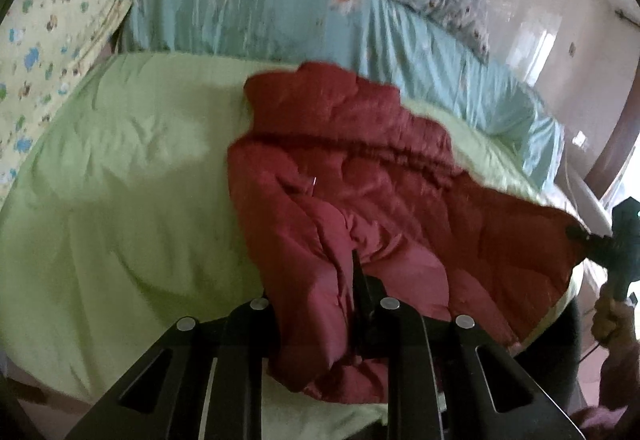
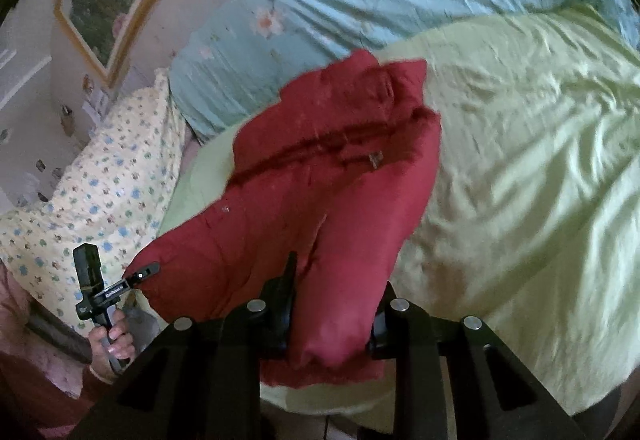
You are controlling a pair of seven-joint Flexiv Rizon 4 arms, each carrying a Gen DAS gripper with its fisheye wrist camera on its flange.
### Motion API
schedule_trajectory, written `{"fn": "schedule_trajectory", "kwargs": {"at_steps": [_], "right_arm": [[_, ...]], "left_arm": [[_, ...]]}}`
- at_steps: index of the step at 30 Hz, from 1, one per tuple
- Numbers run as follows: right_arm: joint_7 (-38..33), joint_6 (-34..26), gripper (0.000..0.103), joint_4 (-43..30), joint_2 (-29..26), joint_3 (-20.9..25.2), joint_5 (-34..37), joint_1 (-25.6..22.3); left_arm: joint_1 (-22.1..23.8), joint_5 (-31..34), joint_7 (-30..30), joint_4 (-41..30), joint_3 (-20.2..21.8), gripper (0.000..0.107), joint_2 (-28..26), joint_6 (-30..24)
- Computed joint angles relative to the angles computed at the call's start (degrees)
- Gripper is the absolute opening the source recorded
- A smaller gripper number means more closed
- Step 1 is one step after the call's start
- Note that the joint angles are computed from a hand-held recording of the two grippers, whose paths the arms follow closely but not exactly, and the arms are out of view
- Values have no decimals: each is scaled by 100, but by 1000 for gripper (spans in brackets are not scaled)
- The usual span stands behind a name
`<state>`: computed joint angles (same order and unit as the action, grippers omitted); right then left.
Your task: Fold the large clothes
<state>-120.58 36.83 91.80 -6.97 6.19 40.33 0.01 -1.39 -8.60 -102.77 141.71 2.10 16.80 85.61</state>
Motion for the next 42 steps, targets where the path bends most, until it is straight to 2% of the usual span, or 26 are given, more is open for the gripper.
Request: {"fn": "schedule_trajectory", "kwargs": {"at_steps": [4,12,19,23,28,32,38,42], "right_arm": [[-92,224,24,-275,-142,39,174,43],[-90,629,24,-940,-613,212,180,100],[168,809,24,-1602,-1126,406,-117,151],[384,871,25,-2073,-1513,527,-250,145],[710,929,25,-2653,-2008,652,-493,166],[952,953,26,-3069,-2359,724,-756,226],[1399,903,27,-3827,-2967,754,-1235,370],[1877,731,29,-4604,-3552,717,-1537,489]], "left_arm": [[264,255,-197,-182,-183,18,-60,204],[410,398,-237,-517,-198,18,-440,468],[767,871,-613,-1292,-350,19,-956,258],[917,1560,-1202,-1887,-367,19,-1299,-6],[723,1970,-1544,-2519,-117,19,-1733,-227],[512,2056,-1603,-3023,127,20,-2124,-417],[351,1662,-1344,-3835,391,20,-2868,-646],[274,1445,-1246,-4475,573,21,-3418,-950]]}}
